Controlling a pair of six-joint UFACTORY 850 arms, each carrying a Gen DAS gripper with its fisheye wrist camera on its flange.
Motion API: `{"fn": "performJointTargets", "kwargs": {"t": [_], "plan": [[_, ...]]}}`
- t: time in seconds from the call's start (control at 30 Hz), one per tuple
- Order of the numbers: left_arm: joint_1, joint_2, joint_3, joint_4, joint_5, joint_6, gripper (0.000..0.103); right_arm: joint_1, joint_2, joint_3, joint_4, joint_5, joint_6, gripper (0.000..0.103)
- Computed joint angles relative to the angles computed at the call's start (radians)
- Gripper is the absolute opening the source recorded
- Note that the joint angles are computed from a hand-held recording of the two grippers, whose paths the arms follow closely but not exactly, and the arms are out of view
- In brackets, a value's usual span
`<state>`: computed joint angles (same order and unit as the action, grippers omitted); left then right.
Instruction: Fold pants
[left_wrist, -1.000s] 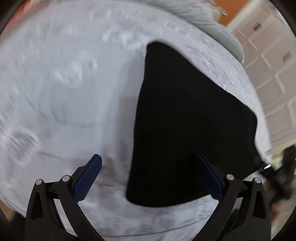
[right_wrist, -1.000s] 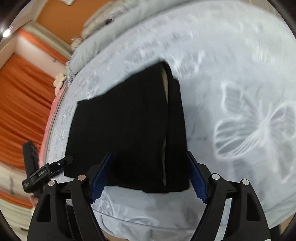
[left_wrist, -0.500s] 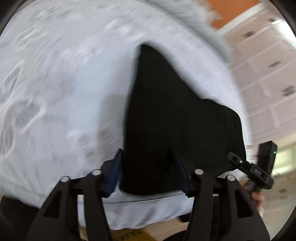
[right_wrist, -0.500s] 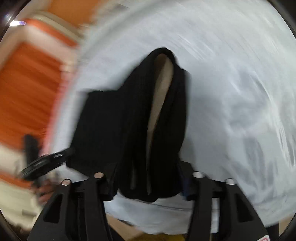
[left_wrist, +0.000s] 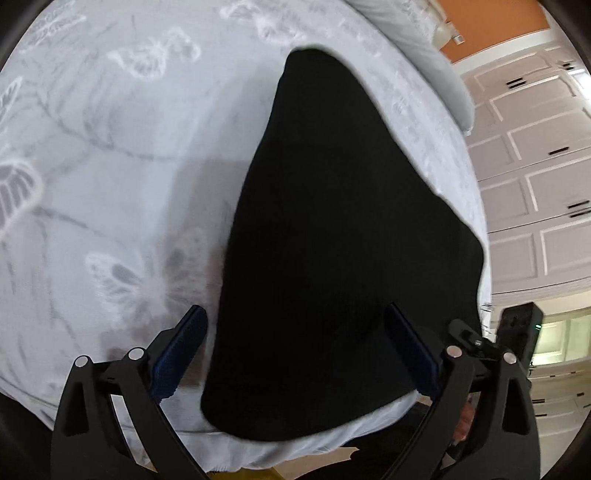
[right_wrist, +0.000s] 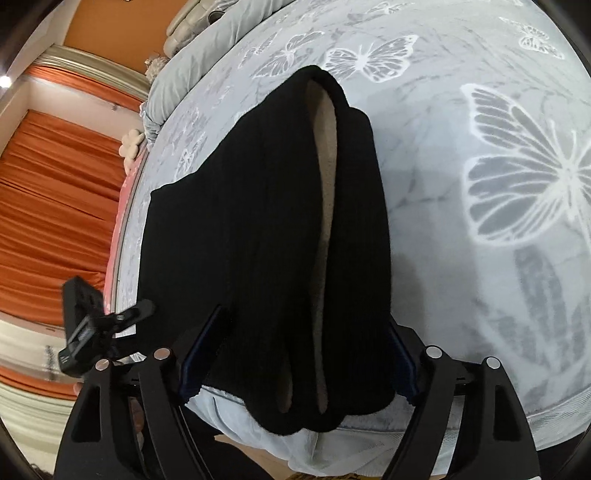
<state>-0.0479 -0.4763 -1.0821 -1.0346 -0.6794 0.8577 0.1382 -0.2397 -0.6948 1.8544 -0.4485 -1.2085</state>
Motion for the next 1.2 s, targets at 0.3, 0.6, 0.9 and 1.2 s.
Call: {"fn": "performJointTargets", "kwargs": {"t": [0.3,0.6,0.9,1.2], "plan": [[-0.035,0.024,0.025,-0.021,0.070,0.079,0.088,0.006,-0.026,-0.008,0.089,-0.023,-0.072,0.083],[-0.010,0.078,0.082,-0.101,0.085,0.251,0.047,0.045,-0.037,-0.035,0.214,0.007,-0.213,0.042],[-0.020,0.183,0.150,-0.169,0.136,0.394,0.035,0.088,0.029,-0.027,0.302,0.078,-0.347,0.038],[-0.093,0.165,0.144,-0.074,0.288,0.289,0.036,0.103,-0.023,-0.064,0.265,0.154,-0.302,0.041]]}}
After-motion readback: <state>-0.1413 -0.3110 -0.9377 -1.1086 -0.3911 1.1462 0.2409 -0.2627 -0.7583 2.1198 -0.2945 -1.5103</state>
